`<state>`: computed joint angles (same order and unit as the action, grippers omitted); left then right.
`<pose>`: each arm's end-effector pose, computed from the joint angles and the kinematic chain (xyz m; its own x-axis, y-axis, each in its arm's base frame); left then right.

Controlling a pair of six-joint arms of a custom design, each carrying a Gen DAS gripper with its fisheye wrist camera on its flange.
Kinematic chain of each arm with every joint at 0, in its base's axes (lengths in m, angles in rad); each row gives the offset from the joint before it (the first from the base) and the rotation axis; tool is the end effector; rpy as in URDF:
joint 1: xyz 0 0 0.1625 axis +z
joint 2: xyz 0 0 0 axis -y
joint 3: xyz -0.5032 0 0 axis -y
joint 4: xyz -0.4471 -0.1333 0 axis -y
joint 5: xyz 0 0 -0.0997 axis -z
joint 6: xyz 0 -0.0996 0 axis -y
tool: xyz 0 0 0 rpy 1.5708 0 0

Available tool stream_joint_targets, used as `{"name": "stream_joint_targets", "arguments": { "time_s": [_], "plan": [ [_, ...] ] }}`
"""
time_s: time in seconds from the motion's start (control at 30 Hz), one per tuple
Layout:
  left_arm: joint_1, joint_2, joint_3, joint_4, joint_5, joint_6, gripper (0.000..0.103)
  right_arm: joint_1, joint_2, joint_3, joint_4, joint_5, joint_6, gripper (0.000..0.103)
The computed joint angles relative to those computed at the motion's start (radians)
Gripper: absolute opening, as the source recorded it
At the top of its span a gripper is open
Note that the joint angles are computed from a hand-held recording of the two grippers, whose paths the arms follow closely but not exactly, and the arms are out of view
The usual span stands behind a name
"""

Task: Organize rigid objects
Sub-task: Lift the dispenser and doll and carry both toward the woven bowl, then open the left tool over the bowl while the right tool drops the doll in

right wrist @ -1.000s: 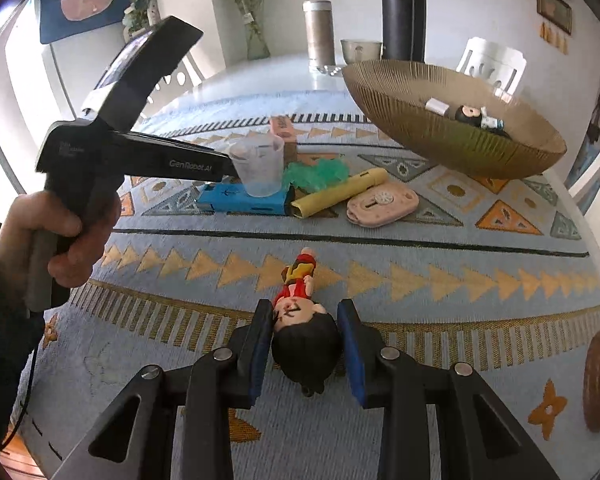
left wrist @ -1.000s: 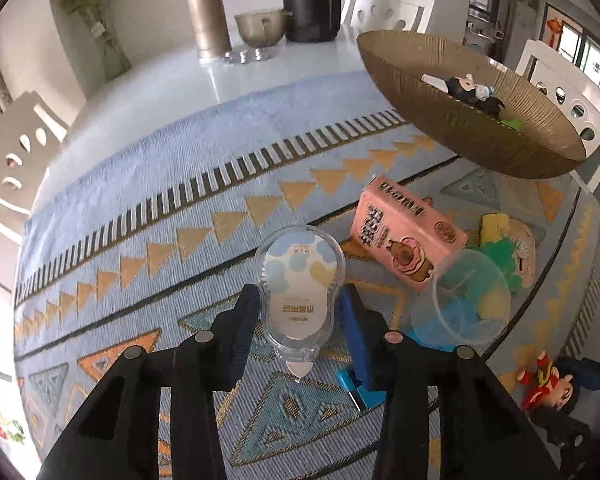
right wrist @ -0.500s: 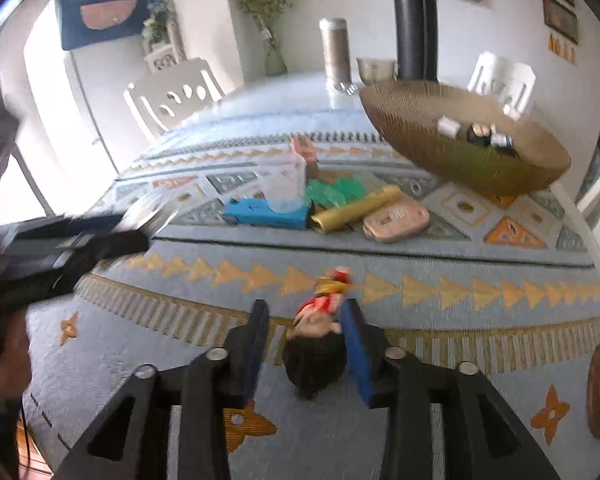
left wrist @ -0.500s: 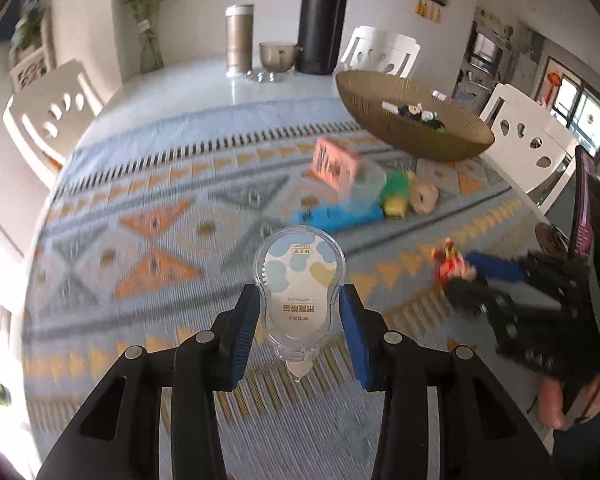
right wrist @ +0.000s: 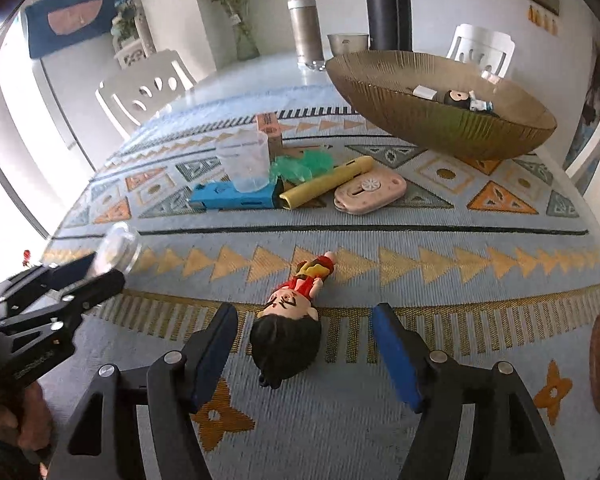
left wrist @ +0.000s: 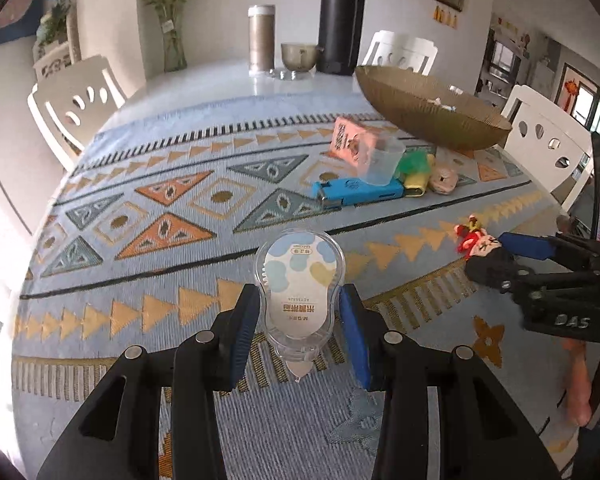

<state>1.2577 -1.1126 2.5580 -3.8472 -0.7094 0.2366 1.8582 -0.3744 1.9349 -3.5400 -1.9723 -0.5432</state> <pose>0.0775 -0.4388 0.2001 -0.7216 -0.1729 -0.6704 0.3876 0.7014 -0.5981 0.2608 -0.5495 -0.1451 -0.6589 -0.5507 0.5124 -0.7017 0.6954 -0.1549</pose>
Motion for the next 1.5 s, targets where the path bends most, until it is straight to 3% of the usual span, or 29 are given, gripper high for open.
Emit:
{"name": "stream_joint_targets", "arguments": {
  "time_s": [0.03, 0.1, 0.17, 0.23, 0.33, 0.47, 0.57, 0.63, 0.83, 0.97, 1.07, 1.13, 1.27, 1.4, 1.43, 1.5],
  "plan": [
    [-0.004, 0.007, 0.004, -0.024, 0.003, 0.013, 0.038, 0.005, 0.006, -0.006, 0.000, -0.014, -0.007, 0.068],
    [-0.004, 0.009, 0.005, -0.032, 0.001, 0.018, 0.038, 0.012, 0.015, -0.013, -0.007, -0.035, -0.019, 0.056],
    [-0.001, 0.006, 0.001, -0.020, 0.004, 0.007, 0.038, 0.021, 0.026, -0.018, -0.026, -0.054, -0.034, 0.038],
    [0.002, 0.002, 0.001, -0.020, 0.000, 0.002, 0.038, 0.023, 0.029, -0.014, -0.033, -0.042, -0.064, 0.032],
    [-0.002, 0.007, 0.003, -0.037, 0.006, 0.003, 0.038, 0.032, 0.041, -0.011, -0.074, -0.055, -0.104, 0.032],
    [-0.010, 0.011, 0.001, -0.035, 0.023, 0.000, 0.038, 0.030, 0.041, 0.019, -0.176, -0.008, -0.146, 0.032],
    [-0.011, -0.037, -0.001, 0.027, -0.017, -0.057, 0.038, 0.023, 0.029, 0.042, -0.221, 0.038, -0.146, 0.032],
    [-0.034, -0.077, -0.010, 0.058, -0.034, -0.064, 0.038, 0.011, 0.004, 0.061, -0.217, 0.093, -0.123, 0.032],
    [-0.111, -0.135, -0.111, 0.160, -0.067, 0.022, 0.038, 0.025, -0.105, 0.073, -0.204, 0.157, -0.047, 0.032],
    [-0.138, -0.091, -0.234, 0.186, -0.101, 0.098, 0.038, 0.046, -0.156, 0.017, -0.225, 0.147, 0.015, 0.032],
    [-0.121, -0.055, -0.329, 0.260, -0.151, 0.079, 0.038, 0.045, -0.153, -0.061, -0.245, 0.129, 0.093, 0.032],
    [-0.094, -0.025, -0.400, 0.339, -0.196, 0.044, 0.038, 0.032, -0.145, -0.107, -0.220, 0.128, 0.140, 0.032],
    [-0.059, 0.058, -0.500, 0.420, -0.206, 0.027, 0.038, -0.008, -0.124, -0.187, -0.117, 0.158, 0.224, 0.029],
    [-0.024, 0.093, -0.545, 0.500, -0.248, -0.019, 0.038, -0.021, -0.122, -0.229, 0.066, 0.069, 0.269, 0.029],
    [-0.022, 0.097, -0.545, 0.494, -0.253, -0.010, 0.038, -0.019, -0.131, -0.208, 0.085, 0.041, 0.269, 0.032],
    [-0.022, 0.106, -0.536, 0.462, -0.240, 0.022, 0.038, -0.019, -0.153, -0.152, 0.127, 0.004, 0.274, 0.052]
  ]
}}
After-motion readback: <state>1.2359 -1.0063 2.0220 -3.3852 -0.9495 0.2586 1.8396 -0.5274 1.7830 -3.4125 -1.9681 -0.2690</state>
